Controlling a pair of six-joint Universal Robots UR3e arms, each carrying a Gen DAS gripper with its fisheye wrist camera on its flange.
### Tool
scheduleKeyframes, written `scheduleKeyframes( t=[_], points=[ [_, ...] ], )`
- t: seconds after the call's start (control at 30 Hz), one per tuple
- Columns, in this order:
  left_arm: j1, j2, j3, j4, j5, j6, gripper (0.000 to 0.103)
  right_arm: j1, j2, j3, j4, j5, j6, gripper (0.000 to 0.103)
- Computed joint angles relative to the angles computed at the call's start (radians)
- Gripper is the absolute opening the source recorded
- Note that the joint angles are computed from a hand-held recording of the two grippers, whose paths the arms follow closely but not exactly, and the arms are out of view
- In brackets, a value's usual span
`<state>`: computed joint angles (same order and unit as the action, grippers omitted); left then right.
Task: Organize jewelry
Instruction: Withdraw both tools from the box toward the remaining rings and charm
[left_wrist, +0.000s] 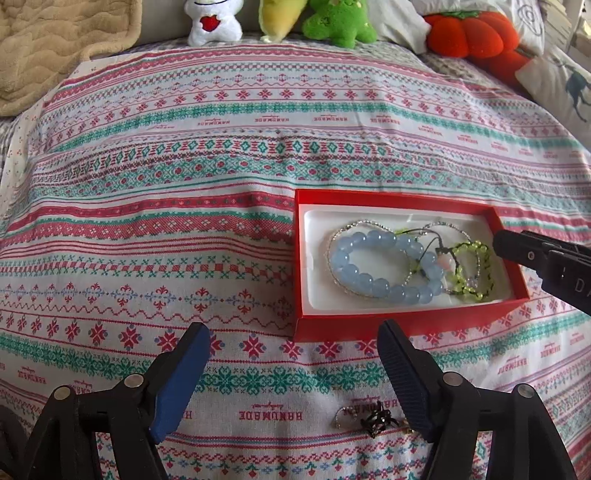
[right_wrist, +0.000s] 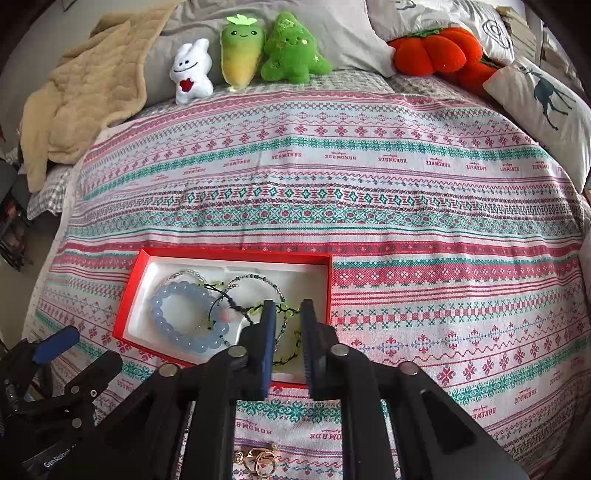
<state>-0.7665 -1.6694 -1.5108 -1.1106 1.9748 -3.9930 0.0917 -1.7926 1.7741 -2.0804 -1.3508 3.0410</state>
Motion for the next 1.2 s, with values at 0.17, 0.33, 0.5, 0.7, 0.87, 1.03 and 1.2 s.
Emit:
scheduleKeyframes(
  t=[0.17,0.33,0.5,0.7,0.87,1.03,1.2],
  points=[
    [-0.023,0.017,-0.008,-0.020,-0.009,-0.022,0.090,-0.036,-0.094,0.006,0.087,0.043,-0.030,0.060],
    [-0.047,0.024,-0.018,-0.029,-0.033,-0.049,0.091,-0.069,-0.201,0.014,0.193,0.050,-0.081,0.064],
    [-0.070,0.015,-0.008,-0.049,-0.035,-0.070,0.091,-0.120,-0.308,0.023,0.315,0.074,-0.139,0.067],
    [-0.096,0.001,0.002,-0.061,-0.030,-0.076,0.091,-0.143,-0.397,0.051,0.392,0.055,-0.193,0.067],
    [-0.120,-0.006,-0.008,-0.054,-0.021,-0.080,0.091,-0.148,-0.447,0.078,0.441,0.041,-0.235,0.068],
    [-0.158,-0.004,-0.038,-0.029,0.025,-0.097,0.091,-0.148,-0.485,0.118,0.480,0.024,-0.268,0.068],
    [-0.183,0.025,-0.116,0.037,0.043,-0.104,0.091,-0.202,-0.548,0.182,0.524,0.037,-0.294,0.070]
  ],
)
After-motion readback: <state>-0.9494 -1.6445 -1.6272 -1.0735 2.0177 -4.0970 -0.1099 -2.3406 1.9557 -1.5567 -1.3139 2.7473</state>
